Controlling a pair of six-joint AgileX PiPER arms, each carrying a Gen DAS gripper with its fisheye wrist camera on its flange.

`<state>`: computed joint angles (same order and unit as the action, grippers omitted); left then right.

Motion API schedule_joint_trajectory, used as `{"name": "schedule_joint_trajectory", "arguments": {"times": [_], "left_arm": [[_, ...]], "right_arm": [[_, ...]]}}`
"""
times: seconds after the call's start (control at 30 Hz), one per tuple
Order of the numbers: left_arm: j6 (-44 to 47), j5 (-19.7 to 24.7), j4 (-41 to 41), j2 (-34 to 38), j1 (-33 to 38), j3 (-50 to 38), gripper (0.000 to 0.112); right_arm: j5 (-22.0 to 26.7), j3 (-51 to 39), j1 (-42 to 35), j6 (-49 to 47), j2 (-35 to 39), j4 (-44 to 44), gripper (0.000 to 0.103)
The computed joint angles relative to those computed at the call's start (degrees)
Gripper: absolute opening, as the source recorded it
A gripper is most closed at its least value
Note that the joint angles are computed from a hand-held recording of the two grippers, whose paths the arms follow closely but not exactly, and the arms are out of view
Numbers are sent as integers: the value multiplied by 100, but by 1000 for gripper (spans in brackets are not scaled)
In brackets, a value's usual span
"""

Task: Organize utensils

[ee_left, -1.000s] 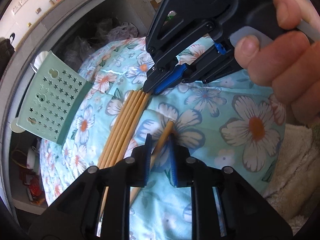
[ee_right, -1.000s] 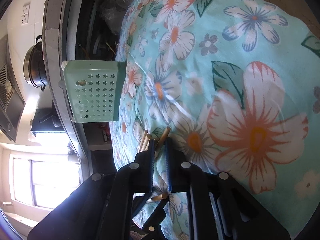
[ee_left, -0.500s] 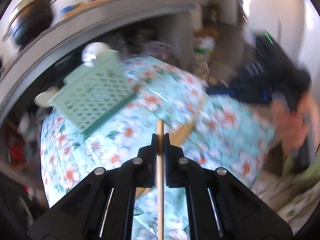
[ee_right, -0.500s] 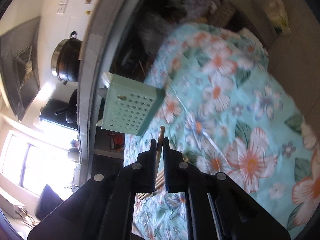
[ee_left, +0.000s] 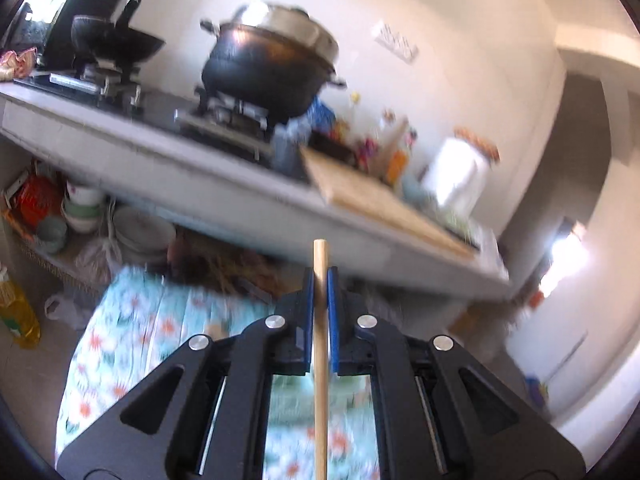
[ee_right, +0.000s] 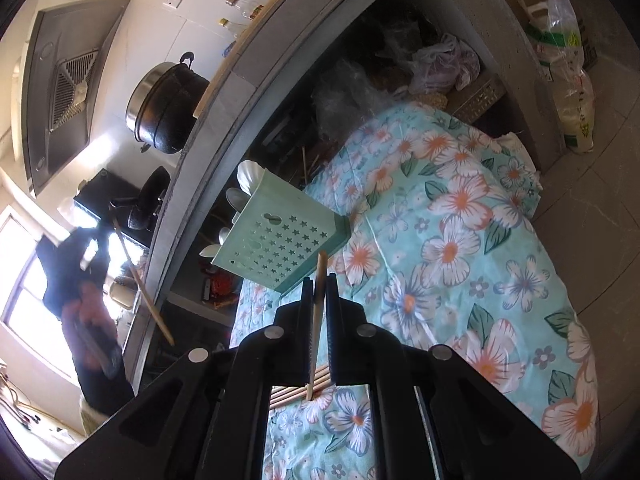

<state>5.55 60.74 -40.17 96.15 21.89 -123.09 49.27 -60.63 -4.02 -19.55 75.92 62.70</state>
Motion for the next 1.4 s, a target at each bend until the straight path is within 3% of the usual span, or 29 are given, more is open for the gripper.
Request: {"name": "schedule_joint_trajectory", "arguments": {"times": [0.07, 0.37, 0.57, 0.7, 0.73, 0.83, 0.97, 1.03, 1.13, 1.33, 1.4], "left_arm": [[-412, -40, 22, 353, -93, -674, 5], [-1620, -1289, 1350, 1760, -879, -2394, 5], [-1254, -2439, 1919, 1407, -1222, -565, 5], [-607, -2789, 1423, 930, -1098, 666, 7], [-397, -2874, 1270, 768, -1064, 967, 13], [548, -3381, 495, 305, -954, 1813, 12], [510, -3163, 518, 410, -888, 1493, 5], [208, -2789, 655, 483, -801, 1239, 5], [656, -2168, 111, 288, -506, 1378, 5], [1831, -851, -62, -807, 103, 3100, 7], [2072, -454, 49, -1154, 308, 3868, 13]], "right_arm": [[-16, -48, 19, 53, -10, -84, 6], [-125, -262, 155, 181, 177, -254, 6], [-212, -327, 219, 276, 279, -346, 6], [-254, -416, 291, 331, 338, -462, 6], [-270, -441, 317, 347, 337, -502, 6], [-345, -492, 418, 407, 304, -614, 6], [-376, -522, 481, 513, 239, -696, 6], [-389, -540, 531, 616, 183, -769, 6], [-384, -528, 555, 644, 105, -826, 6], [-254, -520, 411, 501, 259, -651, 6], [-253, -527, 385, 457, 336, -578, 6]]}}
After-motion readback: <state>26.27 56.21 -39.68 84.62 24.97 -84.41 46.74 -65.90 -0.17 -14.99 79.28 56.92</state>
